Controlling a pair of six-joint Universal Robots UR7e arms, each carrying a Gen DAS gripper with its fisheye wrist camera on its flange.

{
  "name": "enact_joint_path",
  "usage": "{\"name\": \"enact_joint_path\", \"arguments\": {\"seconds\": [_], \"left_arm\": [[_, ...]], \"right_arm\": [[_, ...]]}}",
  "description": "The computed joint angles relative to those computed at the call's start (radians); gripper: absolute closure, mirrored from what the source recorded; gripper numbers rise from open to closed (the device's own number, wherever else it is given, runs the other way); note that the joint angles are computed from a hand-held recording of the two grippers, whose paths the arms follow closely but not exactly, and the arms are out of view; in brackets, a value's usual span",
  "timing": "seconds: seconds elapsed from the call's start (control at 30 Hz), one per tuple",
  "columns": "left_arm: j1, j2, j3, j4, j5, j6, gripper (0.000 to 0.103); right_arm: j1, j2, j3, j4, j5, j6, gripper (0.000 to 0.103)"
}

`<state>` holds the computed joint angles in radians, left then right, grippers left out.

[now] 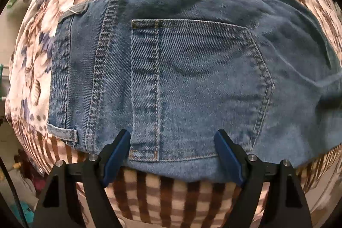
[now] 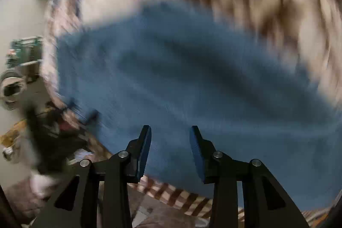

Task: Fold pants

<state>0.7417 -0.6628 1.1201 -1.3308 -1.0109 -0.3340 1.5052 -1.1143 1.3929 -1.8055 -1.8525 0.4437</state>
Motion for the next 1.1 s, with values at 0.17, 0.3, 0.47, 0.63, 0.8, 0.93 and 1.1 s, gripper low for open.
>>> {"name": "enact_joint_path", "arguments": {"seconds": [0.17, 0.3, 0.47, 0.63, 0.8, 0.93, 1.1], "left_arm": [[-0.018, -0.008, -0.013, 0.045, -0.025, -0.021, 0.023], [-0.049, -0.022, -0.024, 0.036, -0.023, -0.013, 0.023], [-0.093, -0.006, -0.061, 0.036, -0.048, -0.032, 0.023], [-0.19, 0.03, -0.041, -0.035, -0.075, 0.006, 0.008], [-0.24, 0.089, -0.051, -0.086, -0.1, -0.065, 0.008], [-0.257, 0.132, -0.127, -0.014, -0.114, -0.169, 0.008], [-0.254, 0.168, -0.204, 0.025, -0.047, -0.203, 0.008]], "right_arm": [[0.022, -0.077, 0.257, -0.195, -0.045, 0.161, 0.063], [0.038, -0.222, 0.437, -0.448, -0.027, 0.33, 0.059], [0.078, -0.456, 0.679, -0.725, -0.188, 0.481, 0.019], [0.015, -0.793, 0.894, -0.788, -0.302, 0.586, 0.017], [-0.276, -1.183, 0.972, -0.58, -0.133, 0.421, 0.017], [-0.361, -1.267, 0.919, -0.436, -0.051, 0.262, 0.017], [-0.208, -1.105, 0.807, -0.392, -0.064, 0.221, 0.017]]}}
